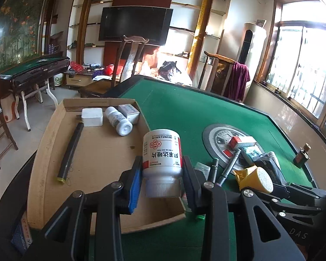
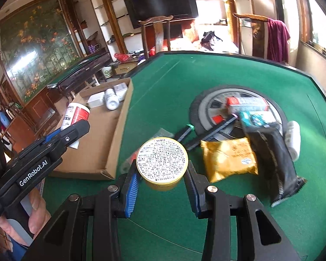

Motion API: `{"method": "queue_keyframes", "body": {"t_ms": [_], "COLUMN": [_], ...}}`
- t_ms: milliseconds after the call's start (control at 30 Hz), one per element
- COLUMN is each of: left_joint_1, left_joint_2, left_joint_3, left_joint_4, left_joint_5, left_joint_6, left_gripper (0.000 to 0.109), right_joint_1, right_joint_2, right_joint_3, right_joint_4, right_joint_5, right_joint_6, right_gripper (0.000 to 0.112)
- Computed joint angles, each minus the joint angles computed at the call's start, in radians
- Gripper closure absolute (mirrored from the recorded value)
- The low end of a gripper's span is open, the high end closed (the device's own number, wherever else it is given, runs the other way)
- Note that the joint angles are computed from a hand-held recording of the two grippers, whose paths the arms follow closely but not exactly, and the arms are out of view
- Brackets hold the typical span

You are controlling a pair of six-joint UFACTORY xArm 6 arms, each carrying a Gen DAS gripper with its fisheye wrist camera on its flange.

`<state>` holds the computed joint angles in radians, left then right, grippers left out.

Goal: Organize objects
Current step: 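Carry the bottle with the left gripper while the right gripper carries the tin to the box, then lower and release the tin with the right gripper while the left gripper releases the bottle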

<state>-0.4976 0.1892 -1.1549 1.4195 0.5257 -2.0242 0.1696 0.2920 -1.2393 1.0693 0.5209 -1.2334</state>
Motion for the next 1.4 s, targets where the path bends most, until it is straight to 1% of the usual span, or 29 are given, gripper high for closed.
{"method": "queue_keyframes", "body": {"t_ms": [100,233,300,367,467,567,700,733,900,933,1000,1033,1100,1200,1300,1400], "left_joint_1": [0.03,0.072,0.097,0.133,0.198,0.249,0.32,0.33,0.359,0.366,0.372,0.375,0.379,0.38,0.382,0.391], "left_joint_2": [-0.033,-0.078,-0.101,-0.126,-0.158,-0.163,-0.137,-0.129,-0.089,-0.077,-0.061,-0.05,-0.043,-0.022,-0.007,0.01], "left_joint_3": [0.045,0.105,0.132,0.162,0.206,0.224,0.227,0.222,0.196,0.192,0.182,0.174,0.163,0.138,0.115,0.104], "left_joint_4": [-0.001,-0.024,-0.044,-0.075,-0.167,-0.269,-0.44,-0.475,-0.582,-0.625,-0.664,-0.699,-0.718,-0.825,-0.844,-0.886], "left_joint_5": [-0.009,-0.02,-0.035,-0.069,-0.143,-0.163,-0.234,-0.238,-0.261,-0.274,-0.269,-0.267,-0.261,-0.256,-0.243,-0.266], "left_joint_6": [-0.023,-0.022,-0.001,0.04,0.167,0.31,0.504,0.54,0.66,0.702,0.734,0.768,0.795,0.901,0.931,0.969], "left_gripper": [0.075,0.075,0.075,0.075,0.075,0.075,0.075,0.075,0.075,0.075,0.075,0.075,0.075,0.075,0.075,0.075], "right_joint_1": [0.037,0.093,0.118,0.139,0.164,0.191,0.221,0.229,0.257,0.26,0.266,0.271,0.279,0.292,0.298,0.299], "right_joint_2": [0.006,0.018,0.038,0.062,0.105,0.147,0.213,0.232,0.329,0.352,0.394,0.412,0.442,0.493,0.545,0.598], "right_joint_3": [-0.015,-0.037,-0.067,-0.102,-0.166,-0.227,-0.329,-0.358,-0.5,-0.536,-0.605,-0.632,-0.677,-0.753,-0.832,-0.911], "right_joint_4": [-0.022,-0.07,-0.118,-0.167,-0.25,-0.32,-0.398,-0.421,-0.539,-0.563,-0.595,-0.614,-0.64,-0.678,-0.703,-0.718], "right_joint_5": [0.001,-0.011,-0.005,0.004,0.044,0.067,0.104,0.114,0.164,0.182,0.221,0.227,0.242,0.268,0.3,0.338], "right_joint_6": [0.018,0.056,0.101,0.158,0.25,0.323,0.411,0.436,0.56,0.589,0.632,0.653,0.679,0.727,0.767,0.796], "right_gripper": [0.069,0.069,0.069,0.069,0.069,0.069,0.069,0.069,0.069,0.069,0.069,0.069,0.069,0.069,0.069,0.069]}}
